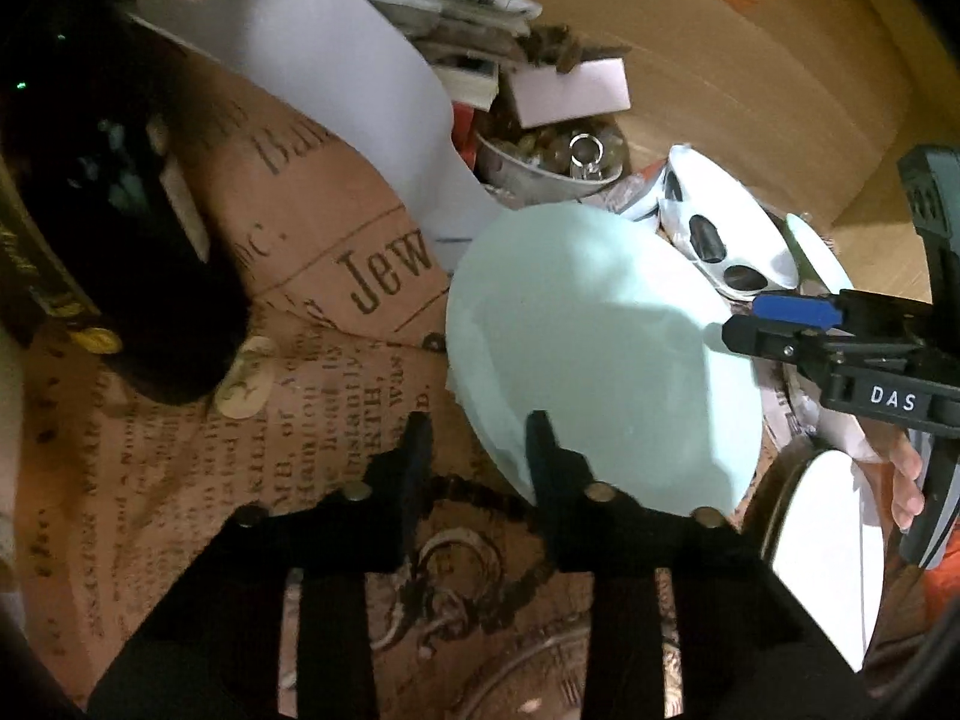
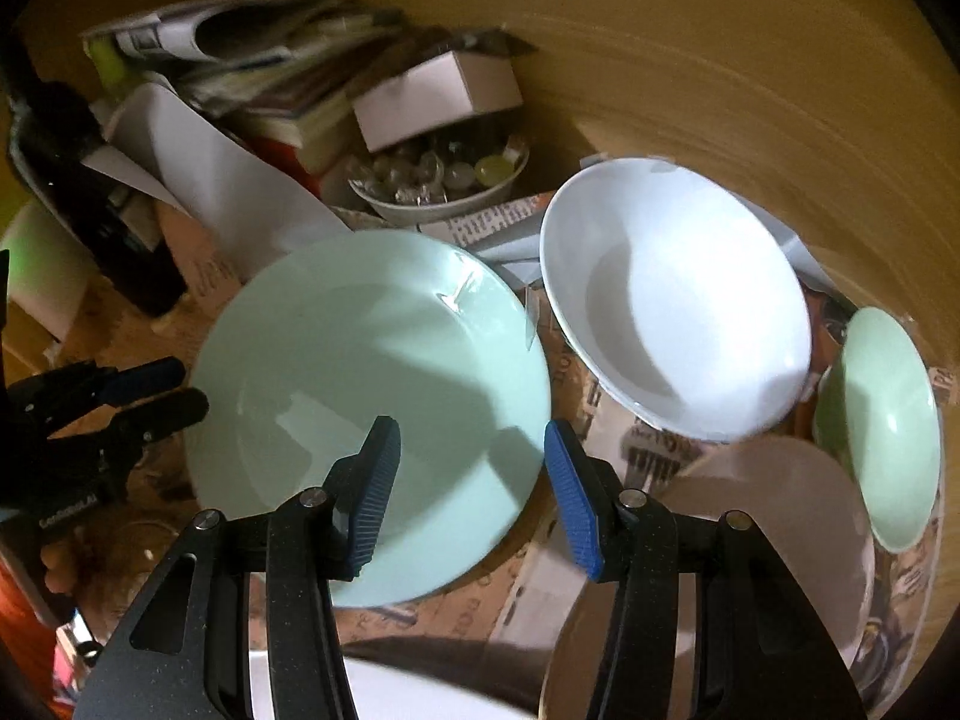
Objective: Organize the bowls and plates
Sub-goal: 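Close both tools on the mint green plate rim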
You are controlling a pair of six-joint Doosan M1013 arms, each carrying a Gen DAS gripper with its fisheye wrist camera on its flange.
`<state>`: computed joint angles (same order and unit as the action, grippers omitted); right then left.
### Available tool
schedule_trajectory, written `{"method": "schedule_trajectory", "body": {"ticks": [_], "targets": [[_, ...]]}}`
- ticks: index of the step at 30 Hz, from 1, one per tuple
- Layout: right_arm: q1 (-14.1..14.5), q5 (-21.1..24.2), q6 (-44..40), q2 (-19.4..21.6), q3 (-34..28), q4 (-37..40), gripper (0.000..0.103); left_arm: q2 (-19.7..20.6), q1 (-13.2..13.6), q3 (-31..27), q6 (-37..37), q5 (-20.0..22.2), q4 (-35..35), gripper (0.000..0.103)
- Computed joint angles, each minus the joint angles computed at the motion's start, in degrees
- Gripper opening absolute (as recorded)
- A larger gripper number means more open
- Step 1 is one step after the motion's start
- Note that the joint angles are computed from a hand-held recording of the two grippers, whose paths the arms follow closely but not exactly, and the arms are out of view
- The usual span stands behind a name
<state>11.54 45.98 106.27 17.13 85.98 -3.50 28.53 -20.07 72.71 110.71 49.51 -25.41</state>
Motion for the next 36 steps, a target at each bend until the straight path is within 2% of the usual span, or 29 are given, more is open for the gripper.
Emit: {"method": "schedule_trajectory", "body": {"ticks": [3,6,15,17,19,22,30,36], "targets": [[-0.38,2.15,-0.74,1.05,-1.46,1.31,0.047,0.36,-0.06,-0.09,1.42,0.12,-1.51,0.018],[-0.78,3.87,-0.89,1.96,-2.63,2.19,0.047,0.02,-0.18,0.60,2.66,-0.87,-1.83,0.018],[-1.34,6.81,-0.59,3.88,-4.56,2.79,0.047,0.13,0.62,0.32,4.21,-0.19,-3.36,0.018],[-1.08,6.55,-0.44,3.89,-4.56,2.32,0.044,-0.09,0.81,0.55,4.24,-0.35,-3.25,0.017],[-0.66,6.63,-0.81,3.75,-4.54,1.66,0.037,-0.37,0.97,0.87,3.13,-0.83,-2.19,0.017],[-0.82,6.55,-3.28,3.79,-4.49,3.91,0.034,-0.96,1.59,1.64,3.20,-1.72,-2.13,0.016],[-0.23,7.67,-4.82,5.16,-5.13,4.83,0.038,-1.82,2.23,2.75,5.68,-1.69,-3.13,0.016],[0.01,5.83,-3.76,5.26,-4.64,4.38,0.035,-1.10,2.09,2.13,5.68,-1.06,-4.09,0.016]]}}
